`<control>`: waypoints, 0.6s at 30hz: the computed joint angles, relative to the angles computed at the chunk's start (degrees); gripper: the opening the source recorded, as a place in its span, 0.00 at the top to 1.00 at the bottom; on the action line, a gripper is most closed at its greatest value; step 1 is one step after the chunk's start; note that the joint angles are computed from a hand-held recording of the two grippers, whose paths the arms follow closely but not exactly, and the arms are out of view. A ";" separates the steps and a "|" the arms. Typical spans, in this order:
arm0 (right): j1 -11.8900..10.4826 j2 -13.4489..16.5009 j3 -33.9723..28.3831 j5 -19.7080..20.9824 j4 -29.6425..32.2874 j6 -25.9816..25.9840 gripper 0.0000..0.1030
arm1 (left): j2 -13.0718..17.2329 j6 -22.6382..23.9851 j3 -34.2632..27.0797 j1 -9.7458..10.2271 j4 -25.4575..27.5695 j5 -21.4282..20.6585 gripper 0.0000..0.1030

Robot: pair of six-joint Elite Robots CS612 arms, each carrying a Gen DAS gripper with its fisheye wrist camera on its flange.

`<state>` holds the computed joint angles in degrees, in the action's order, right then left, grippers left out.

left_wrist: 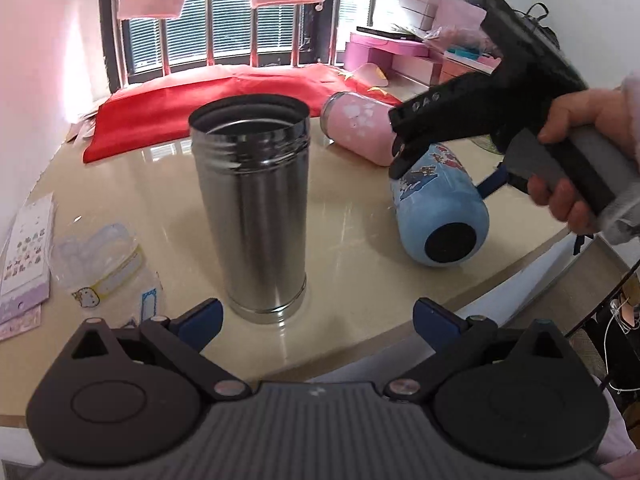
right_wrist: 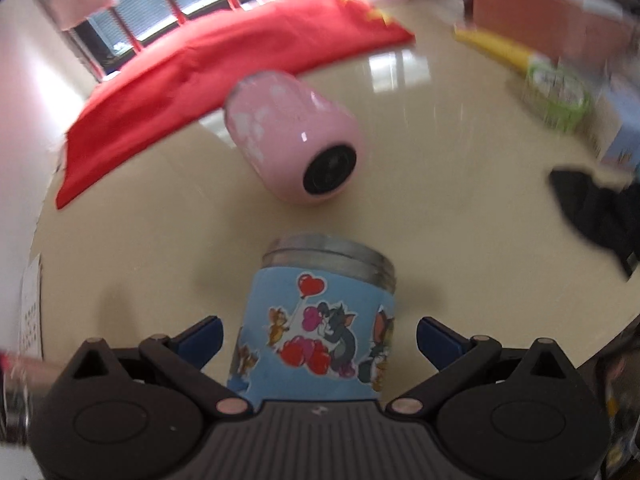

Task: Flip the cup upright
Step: 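Grasp the blue cup with the right gripper while the left gripper releases and withdraws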

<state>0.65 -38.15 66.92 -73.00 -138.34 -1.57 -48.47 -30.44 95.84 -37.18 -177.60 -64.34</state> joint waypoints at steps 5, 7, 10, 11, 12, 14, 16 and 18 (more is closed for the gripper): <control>-0.04 0.89 -1.13 2.89 3.43 -8.01 0.16 | -0.14 -0.93 0.17 -0.01 0.65 0.10 0.00; 0.34 0.14 -0.26 1.96 3.91 -17.03 0.16 | -0.19 -1.19 0.10 -0.02 1.14 0.17 0.00; 0.83 -0.53 0.13 -0.17 5.81 -25.67 0.16 | -0.20 -1.70 0.03 -0.04 1.82 0.43 0.00; 0.98 -0.56 0.03 -0.86 6.43 -27.64 0.16 | -0.20 -1.82 0.01 -0.04 1.90 0.46 0.00; 1.13 -0.54 -0.01 -1.52 6.92 -29.27 0.16 | -0.18 -1.94 -0.01 -0.06 1.94 0.53 0.00; 1.34 -0.59 -0.01 -1.92 7.01 -29.82 0.16 | -0.13 -2.14 -0.17 -0.08 2.17 0.75 0.00; 1.40 -0.56 -0.12 -2.09 7.34 -29.87 0.16 | -0.12 -2.25 -0.23 -0.07 2.28 0.94 0.00; 1.63 -0.64 -0.03 -3.06 7.10 -29.16 0.12 | -0.08 -2.24 -0.39 -0.12 2.47 1.26 0.00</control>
<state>2.28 -38.79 66.88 -76.06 -131.24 -30.73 -48.54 -32.68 95.45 -37.29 -175.13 -63.08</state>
